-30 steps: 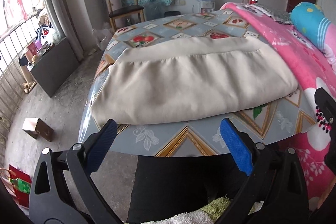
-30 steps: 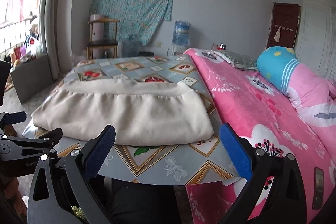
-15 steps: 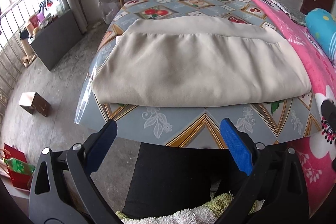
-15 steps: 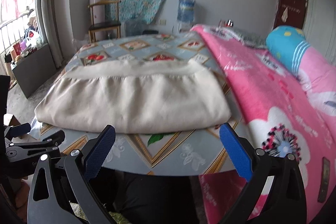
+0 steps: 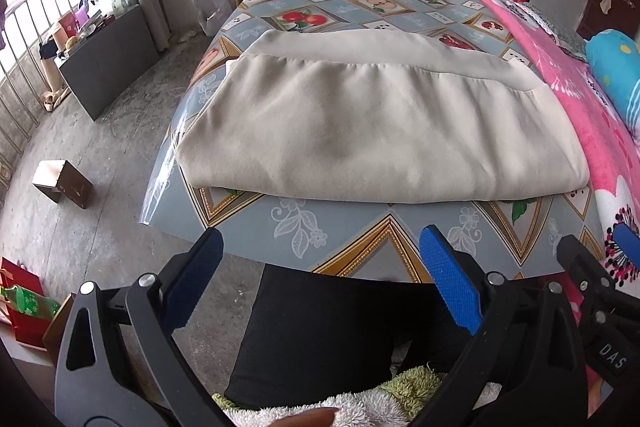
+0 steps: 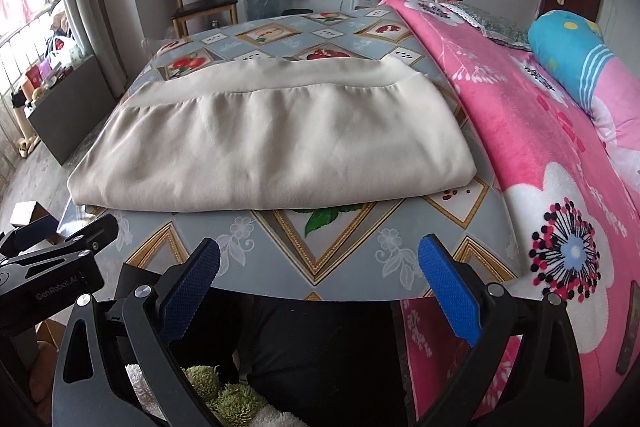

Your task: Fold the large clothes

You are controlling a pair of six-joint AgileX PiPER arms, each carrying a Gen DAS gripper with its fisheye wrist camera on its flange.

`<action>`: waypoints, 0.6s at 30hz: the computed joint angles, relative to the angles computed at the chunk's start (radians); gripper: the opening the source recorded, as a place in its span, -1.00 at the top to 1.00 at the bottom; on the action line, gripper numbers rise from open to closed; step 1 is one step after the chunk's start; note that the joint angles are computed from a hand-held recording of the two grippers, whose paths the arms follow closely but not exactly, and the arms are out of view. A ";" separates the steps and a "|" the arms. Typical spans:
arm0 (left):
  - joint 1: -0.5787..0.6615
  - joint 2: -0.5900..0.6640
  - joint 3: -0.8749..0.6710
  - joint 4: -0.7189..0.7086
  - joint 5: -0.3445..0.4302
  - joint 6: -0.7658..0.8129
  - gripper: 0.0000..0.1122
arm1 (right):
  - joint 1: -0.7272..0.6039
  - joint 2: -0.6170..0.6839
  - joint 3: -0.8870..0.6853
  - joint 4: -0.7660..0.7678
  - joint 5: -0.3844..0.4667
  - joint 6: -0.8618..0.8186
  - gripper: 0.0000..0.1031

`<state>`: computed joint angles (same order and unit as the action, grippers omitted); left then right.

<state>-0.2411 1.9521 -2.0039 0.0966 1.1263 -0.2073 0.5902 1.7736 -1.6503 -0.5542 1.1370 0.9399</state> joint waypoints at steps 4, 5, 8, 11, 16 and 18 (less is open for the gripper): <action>-0.011 0.004 -0.010 0.011 0.009 -0.007 -0.69 | 0.003 0.002 -0.003 0.010 0.007 -0.007 -0.88; -0.011 0.005 -0.013 0.010 0.012 -0.006 -0.69 | 0.004 0.002 -0.003 0.013 0.008 -0.008 -0.88; -0.020 0.008 -0.018 0.024 0.020 -0.013 -0.69 | 0.003 0.003 -0.006 0.016 0.014 -0.012 -0.88; -0.025 0.018 -0.029 0.025 0.035 -0.013 -0.69 | 0.000 0.002 -0.002 0.020 0.011 -0.015 -0.88; -0.030 0.020 -0.028 0.026 0.037 -0.013 -0.69 | -0.006 -0.001 0.001 0.022 0.008 -0.018 -0.88; -0.034 0.021 -0.029 0.029 0.036 -0.015 -0.69 | -0.006 -0.001 0.002 0.020 0.009 -0.016 -0.88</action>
